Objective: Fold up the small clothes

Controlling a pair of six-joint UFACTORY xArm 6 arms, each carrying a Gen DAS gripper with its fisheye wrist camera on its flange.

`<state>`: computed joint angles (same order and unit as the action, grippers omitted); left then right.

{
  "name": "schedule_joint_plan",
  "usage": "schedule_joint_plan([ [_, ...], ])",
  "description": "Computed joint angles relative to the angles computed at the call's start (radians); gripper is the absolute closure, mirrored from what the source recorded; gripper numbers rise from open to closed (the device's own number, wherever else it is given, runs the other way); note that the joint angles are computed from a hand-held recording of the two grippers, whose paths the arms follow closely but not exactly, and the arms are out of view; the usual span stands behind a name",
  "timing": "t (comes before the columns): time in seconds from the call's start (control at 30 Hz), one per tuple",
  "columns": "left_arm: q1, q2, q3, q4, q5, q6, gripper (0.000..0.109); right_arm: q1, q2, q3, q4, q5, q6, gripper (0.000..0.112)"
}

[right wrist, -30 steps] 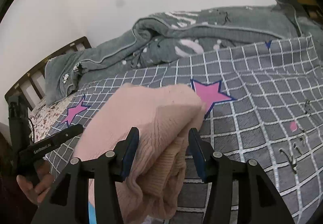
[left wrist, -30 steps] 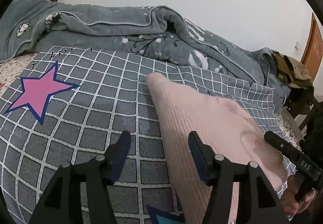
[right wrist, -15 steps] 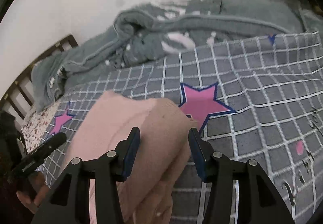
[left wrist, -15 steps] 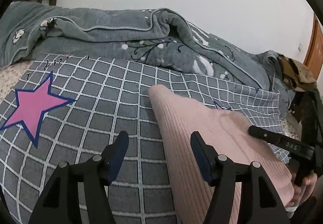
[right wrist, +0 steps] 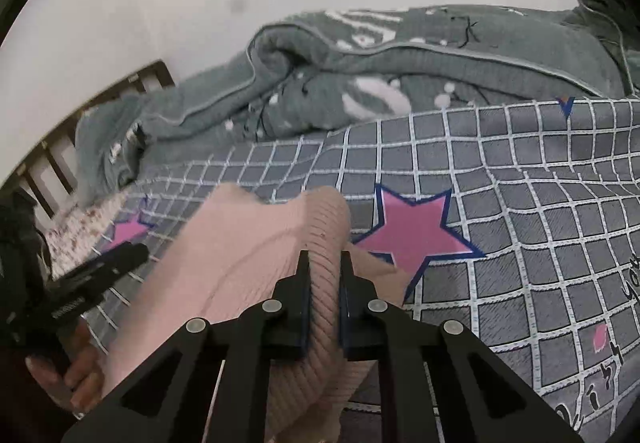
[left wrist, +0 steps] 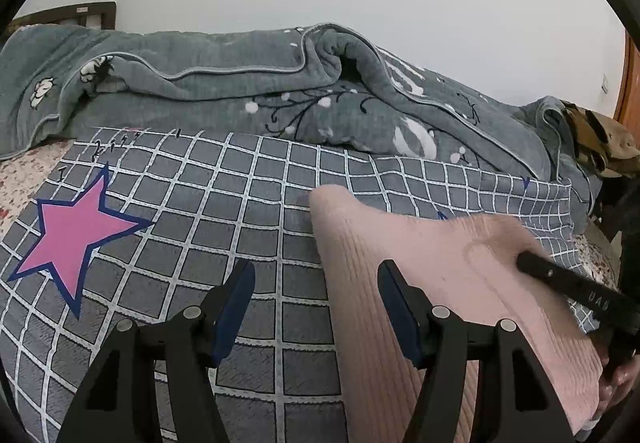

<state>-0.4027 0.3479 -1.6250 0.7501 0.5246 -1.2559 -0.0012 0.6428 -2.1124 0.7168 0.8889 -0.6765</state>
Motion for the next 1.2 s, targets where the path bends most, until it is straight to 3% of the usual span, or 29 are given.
schedule_joint_plan([
  [0.17, -0.03, -0.006, -0.016, 0.104, 0.071, -0.05, 0.047, 0.011, -0.014, 0.045, -0.112, -0.022, 0.063, 0.098],
  [0.37, -0.065, -0.03, -0.003, 0.268, 0.131, -0.146, 0.047, 0.008, -0.18, 0.265, -0.03, -0.201, -0.052, 0.078],
  [0.6, -0.086, -0.019, -0.034, 0.284, 0.194, -0.104, 0.047, -0.013, -0.199, 0.275, 0.035, -0.185, -0.094, 0.073],
  [0.67, -0.091, -0.004, -0.063, 0.266, 0.24, -0.087, 0.047, -0.009, -0.197, 0.279, 0.014, -0.203, -0.082, 0.073],
  [0.8, -0.051, 0.017, -0.089, 0.111, 0.155, 0.0, 0.047, -0.002, -0.174, 0.245, -0.019, -0.201, -0.054, 0.073],
  [1.0, -0.025, 0.096, -0.208, 0.003, 0.15, 0.11, 0.044, -0.002, -0.121, 0.147, -0.025, -0.136, -0.037, 0.073],
  [1.1, 0.002, 0.104, -0.194, -0.097, 0.064, 0.17, 0.042, 0.001, -0.095, 0.114, -0.033, -0.117, -0.03, 0.064],
  [1.2, 0.03, 0.117, -0.167, -0.279, -0.054, 0.301, 0.042, 0.0, -0.063, 0.072, -0.048, -0.077, -0.016, 0.06],
])
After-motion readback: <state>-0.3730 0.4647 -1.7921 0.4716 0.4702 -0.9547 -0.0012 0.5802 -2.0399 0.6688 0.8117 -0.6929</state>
